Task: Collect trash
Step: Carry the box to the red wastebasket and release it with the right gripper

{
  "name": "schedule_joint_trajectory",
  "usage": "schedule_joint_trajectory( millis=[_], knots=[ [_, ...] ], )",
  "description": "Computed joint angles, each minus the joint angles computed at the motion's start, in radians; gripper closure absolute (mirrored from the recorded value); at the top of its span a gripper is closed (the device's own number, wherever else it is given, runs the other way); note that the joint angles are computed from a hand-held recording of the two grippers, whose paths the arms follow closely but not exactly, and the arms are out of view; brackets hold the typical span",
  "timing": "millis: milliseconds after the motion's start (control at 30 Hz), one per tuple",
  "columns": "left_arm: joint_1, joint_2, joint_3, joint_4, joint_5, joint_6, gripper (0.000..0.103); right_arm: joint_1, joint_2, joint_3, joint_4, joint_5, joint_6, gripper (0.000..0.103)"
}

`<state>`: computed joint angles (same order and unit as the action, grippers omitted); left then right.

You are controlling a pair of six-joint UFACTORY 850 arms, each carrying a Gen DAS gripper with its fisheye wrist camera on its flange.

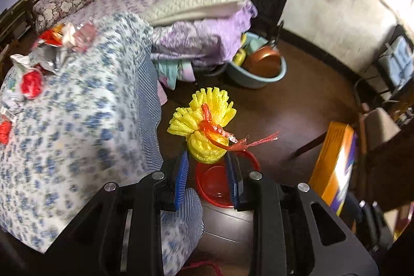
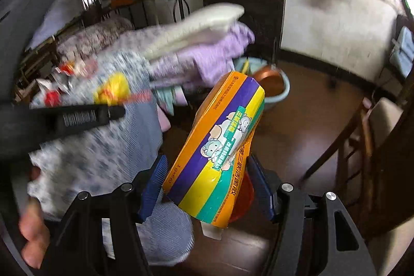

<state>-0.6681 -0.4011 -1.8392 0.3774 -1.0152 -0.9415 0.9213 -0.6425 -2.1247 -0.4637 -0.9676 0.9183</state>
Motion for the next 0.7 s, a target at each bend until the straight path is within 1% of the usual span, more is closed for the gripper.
schedule_joint_trajectory(
  millis=[67,100,133,167,267,467,567,667,700],
  knots=[
    [0.002,-0.055,-0.021,0.011,-0.023,-0.01,0.075,-0.023,0.003,0.084,0.051,0.063,-0.016,0.04],
    [0.001,-0.081,-0.039,0.004,-0.035,-0.011,0.074,-0.029,-0.009,0.088,0.074,0.071,-0.026,0.04],
    [0.003,-0.1,-0.043,-0.011,-0.038,-0.008,0.074,-0.047,-0.02,0.121,0.13,0.107,-0.044,0.04],
    [0.008,-0.125,-0.048,-0.026,-0.042,-0.005,0.074,-0.053,-0.038,0.116,0.157,0.114,-0.052,0.04],
    [0.017,-0.159,-0.046,-0.042,-0.034,0.017,0.074,-0.084,-0.081,0.148,0.265,0.156,-0.085,0.04],
    [0.045,-0.208,-0.055,-0.063,-0.041,0.067,0.074,-0.132,-0.204,0.08,0.452,0.142,-0.187,0.039],
    [0.053,-0.228,-0.064,-0.09,-0.035,0.085,0.074,-0.147,-0.267,0.022,0.523,0.116,-0.213,0.038],
    [0.056,-0.249,-0.079,-0.104,-0.038,0.097,0.074,-0.15,-0.308,-0.008,0.529,0.104,-0.205,0.038],
    [0.057,-0.258,-0.088,-0.104,-0.039,0.102,0.074,-0.15,-0.311,-0.006,0.521,0.106,-0.199,0.036]
  ],
)
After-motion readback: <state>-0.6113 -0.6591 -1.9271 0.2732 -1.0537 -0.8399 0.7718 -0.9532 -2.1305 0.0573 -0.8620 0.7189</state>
